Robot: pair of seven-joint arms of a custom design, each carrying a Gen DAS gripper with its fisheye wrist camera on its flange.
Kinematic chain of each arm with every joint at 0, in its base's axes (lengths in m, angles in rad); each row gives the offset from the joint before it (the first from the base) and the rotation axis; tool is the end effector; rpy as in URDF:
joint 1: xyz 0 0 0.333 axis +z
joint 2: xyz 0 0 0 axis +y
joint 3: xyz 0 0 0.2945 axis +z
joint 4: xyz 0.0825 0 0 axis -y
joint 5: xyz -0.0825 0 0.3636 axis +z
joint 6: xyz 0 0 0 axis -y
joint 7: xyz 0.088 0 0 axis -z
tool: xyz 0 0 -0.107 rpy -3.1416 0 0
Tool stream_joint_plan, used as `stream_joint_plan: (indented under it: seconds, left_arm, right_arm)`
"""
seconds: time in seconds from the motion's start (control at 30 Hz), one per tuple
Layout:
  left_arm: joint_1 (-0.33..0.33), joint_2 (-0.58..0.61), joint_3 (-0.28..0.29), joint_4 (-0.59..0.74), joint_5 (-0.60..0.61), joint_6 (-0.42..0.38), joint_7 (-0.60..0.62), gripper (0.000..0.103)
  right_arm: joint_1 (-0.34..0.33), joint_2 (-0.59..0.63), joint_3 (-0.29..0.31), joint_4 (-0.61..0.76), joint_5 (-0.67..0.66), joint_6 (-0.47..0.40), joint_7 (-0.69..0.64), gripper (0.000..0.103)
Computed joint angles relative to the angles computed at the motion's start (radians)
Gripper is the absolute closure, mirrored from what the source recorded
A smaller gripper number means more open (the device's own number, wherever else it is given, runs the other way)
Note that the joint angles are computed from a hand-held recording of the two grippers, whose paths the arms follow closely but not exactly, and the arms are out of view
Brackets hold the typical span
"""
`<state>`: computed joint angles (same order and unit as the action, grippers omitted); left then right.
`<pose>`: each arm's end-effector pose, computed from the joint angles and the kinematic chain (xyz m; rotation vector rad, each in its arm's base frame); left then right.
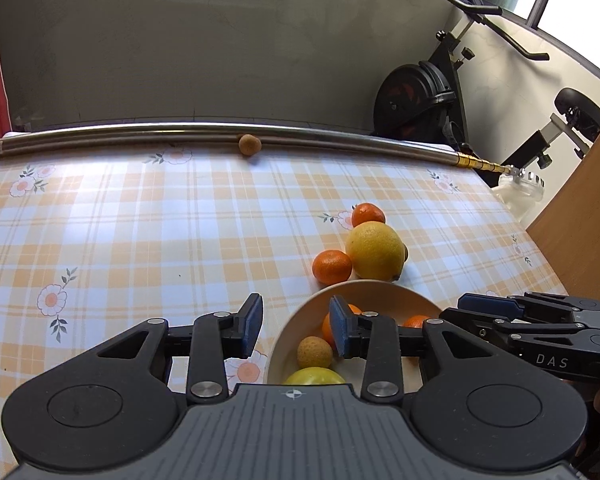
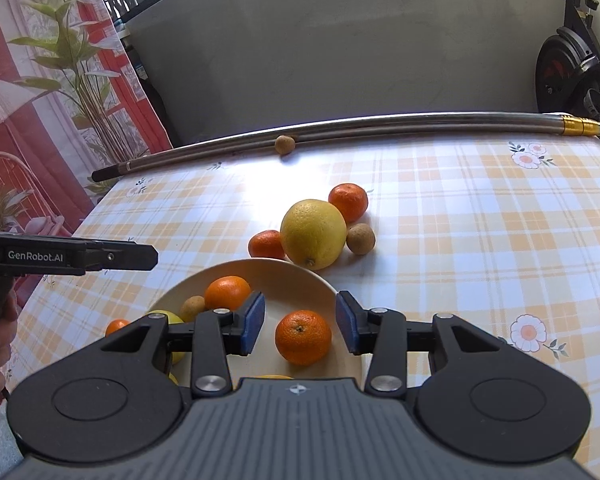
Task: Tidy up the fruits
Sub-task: 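Open the right tool over the plate while the left releases the brown fruit there, then grasp another brown fruit by the pole with the left tool while the right reaches a mandarin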
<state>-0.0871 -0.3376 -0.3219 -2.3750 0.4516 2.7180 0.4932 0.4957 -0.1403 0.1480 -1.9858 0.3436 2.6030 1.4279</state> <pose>0.4297 -0.2147 0.5069 -2.0701 1.5309 -0.8263 0.4416 0.3285 0.5977 -2.0674 1.1340 -0.1984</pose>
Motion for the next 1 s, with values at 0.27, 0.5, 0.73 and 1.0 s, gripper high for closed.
stream_joint_plan:
  seconds: [0.27,0.5,0.73,1.0]
  left_arm:
    - [0.029,-0.08,-0.001,-0.006,0.017,-0.037,-0.01,0.064]
    - [0.063,-0.128,0.002,0.0,0.023,-0.067,0.003,0.064]
    - [0.113,-0.132,-0.009,0.019,0.052,-0.086,-0.028,0.064]
    - [0.151,0.025,-0.01,0.155,0.171,-0.086,-0.056,0.064]
  right_arm:
    - [-0.015,-0.005,-0.007,0.013,-0.016,0.012,0.023,0.06]
    - [-0.026,0.023,-0.007,0.062,-0.045,0.019,0.035,0.06]
    - [-0.039,0.086,-0.002,0.13,-0.083,0.011,0.064,0.06]
    - [-0.051,0.148,0.001,0.184,-0.147,0.008,0.107,0.06]
